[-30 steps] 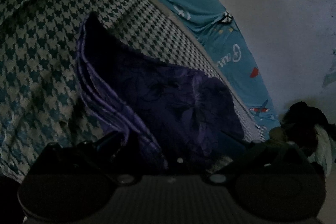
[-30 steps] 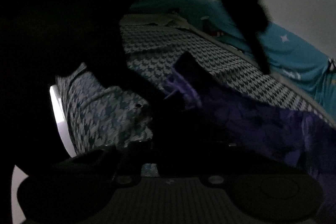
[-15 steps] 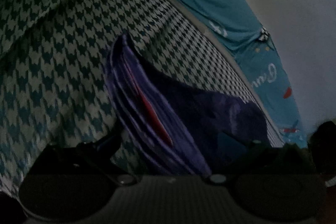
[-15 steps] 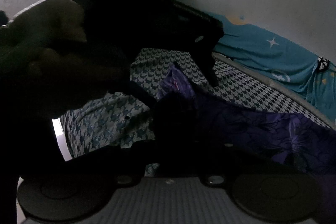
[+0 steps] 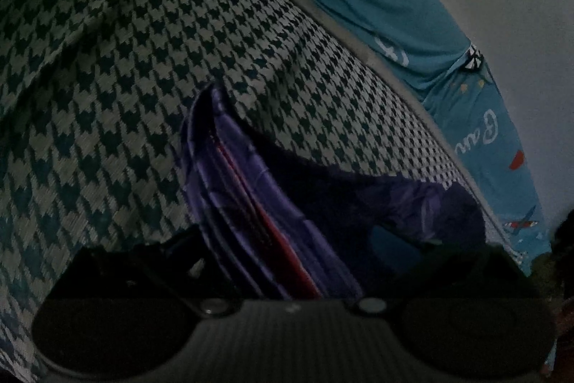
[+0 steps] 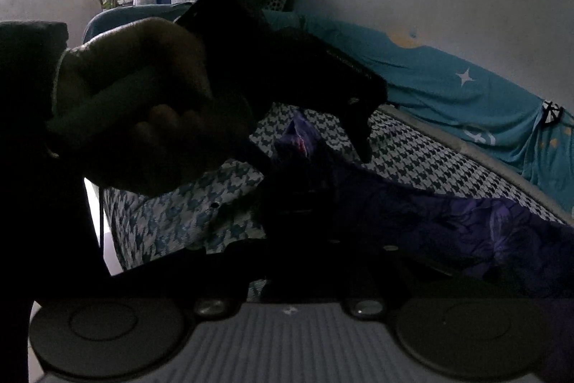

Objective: Fold clothes

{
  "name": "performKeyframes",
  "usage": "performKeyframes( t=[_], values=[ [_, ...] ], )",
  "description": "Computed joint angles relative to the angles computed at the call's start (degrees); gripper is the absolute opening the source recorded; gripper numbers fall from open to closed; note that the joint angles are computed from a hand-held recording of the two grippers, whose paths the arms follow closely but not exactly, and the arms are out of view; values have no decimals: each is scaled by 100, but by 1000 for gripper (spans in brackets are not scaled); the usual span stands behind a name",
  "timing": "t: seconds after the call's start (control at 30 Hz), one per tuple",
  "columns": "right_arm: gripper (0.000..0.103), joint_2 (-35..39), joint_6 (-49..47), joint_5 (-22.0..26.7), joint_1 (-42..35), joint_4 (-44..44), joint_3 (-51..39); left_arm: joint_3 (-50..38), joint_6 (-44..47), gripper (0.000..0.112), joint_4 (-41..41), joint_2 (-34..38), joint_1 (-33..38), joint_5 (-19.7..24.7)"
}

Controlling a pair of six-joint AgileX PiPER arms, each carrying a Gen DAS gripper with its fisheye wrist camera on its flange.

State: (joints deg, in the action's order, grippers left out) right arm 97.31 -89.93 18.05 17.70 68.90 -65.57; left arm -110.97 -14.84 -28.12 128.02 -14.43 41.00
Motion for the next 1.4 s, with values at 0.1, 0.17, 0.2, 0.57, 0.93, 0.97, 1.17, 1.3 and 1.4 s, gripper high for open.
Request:
performKeyframes(
  t=[0.1,0.17,0.2,0.57,0.93,0.97,1.17,1.3,1.4],
  values=[
    [12,24,105,118,-57,-172,-79,-14,-121,83,113,55,-46,-108],
    [12,40,158,181,-94,-324,-149,-104,-150,64,147,142,-82,-103],
    [12,48,185,201,-105,-395,-185,-177,-137,55,118,206,-92,-67],
    [12,109,-377,220,-274,173,-113,537,-518,14,611,-40,-429,-1028],
    [12,-102,-1220,20,-383,1127,139,1396,-537,9,809,-560,-666,-2092],
    [12,-137,-1314,-5,-390,1234,169,1355,-689,9,984,-566,-718,-2121],
    [12,-393,-1990,-104,-540,2001,310,971,-1928,9,2441,-570,-1085,-2150],
    [12,-569,-2108,-94,-746,2275,342,483,-2604,9,3109,-435,-1327,-1983],
    [12,-665,-2254,-90,-917,2517,336,-207,-3027,9,3654,-205,-1535,-1586]
  ],
)
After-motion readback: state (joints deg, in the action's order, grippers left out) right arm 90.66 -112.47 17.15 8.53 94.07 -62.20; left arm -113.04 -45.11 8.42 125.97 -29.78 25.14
